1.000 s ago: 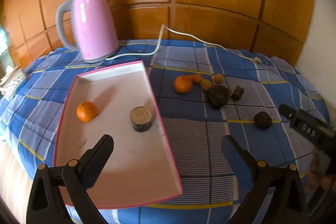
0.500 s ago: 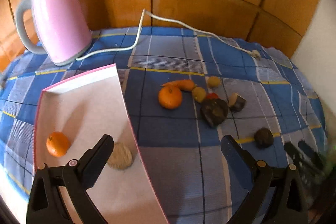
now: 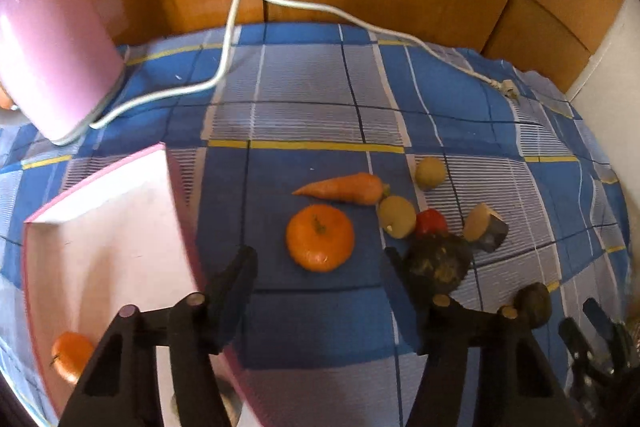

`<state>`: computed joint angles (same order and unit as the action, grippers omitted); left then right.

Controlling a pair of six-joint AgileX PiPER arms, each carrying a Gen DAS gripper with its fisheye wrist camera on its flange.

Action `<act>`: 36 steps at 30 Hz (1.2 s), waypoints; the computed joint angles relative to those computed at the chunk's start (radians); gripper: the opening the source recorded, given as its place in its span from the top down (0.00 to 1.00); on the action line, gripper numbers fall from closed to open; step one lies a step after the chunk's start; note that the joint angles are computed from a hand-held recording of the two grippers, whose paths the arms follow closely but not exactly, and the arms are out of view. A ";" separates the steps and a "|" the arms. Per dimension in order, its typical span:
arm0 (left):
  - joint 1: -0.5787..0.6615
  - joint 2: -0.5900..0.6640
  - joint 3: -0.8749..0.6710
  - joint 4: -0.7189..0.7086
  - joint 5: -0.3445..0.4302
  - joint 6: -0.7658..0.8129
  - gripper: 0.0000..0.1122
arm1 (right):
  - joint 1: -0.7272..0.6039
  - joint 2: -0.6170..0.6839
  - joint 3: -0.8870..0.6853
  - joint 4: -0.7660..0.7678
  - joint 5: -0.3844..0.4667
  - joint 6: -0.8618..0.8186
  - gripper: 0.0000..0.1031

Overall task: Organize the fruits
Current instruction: 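Reach the left gripper to the second orange and grasp it, then carry the second orange with the left gripper into the tray and release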

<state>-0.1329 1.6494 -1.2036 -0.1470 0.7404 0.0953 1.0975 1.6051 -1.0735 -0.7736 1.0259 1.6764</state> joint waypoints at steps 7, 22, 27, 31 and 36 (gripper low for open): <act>-0.001 0.050 -0.010 -0.032 -0.020 0.009 0.66 | -0.010 -0.015 0.029 0.004 -0.012 0.009 0.34; -0.026 -0.524 0.360 0.226 -0.179 -0.342 0.66 | -0.007 0.016 0.073 0.007 -0.016 0.020 0.33; 0.095 -0.680 0.423 0.251 -0.148 -0.348 0.66 | -0.003 0.021 0.078 -0.009 -0.014 0.031 0.28; 0.188 -0.736 0.459 0.214 -0.139 -0.279 0.65 | 0.007 0.031 0.086 -0.037 -0.009 0.066 0.21; 0.272 -0.766 0.513 0.192 -0.155 -0.229 0.65 | 0.025 0.050 0.105 -0.093 0.007 0.142 0.12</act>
<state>0.1388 0.8833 -0.6902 0.0451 0.5858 -0.1334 1.1228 1.6552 -0.9683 -0.8668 1.0327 1.8179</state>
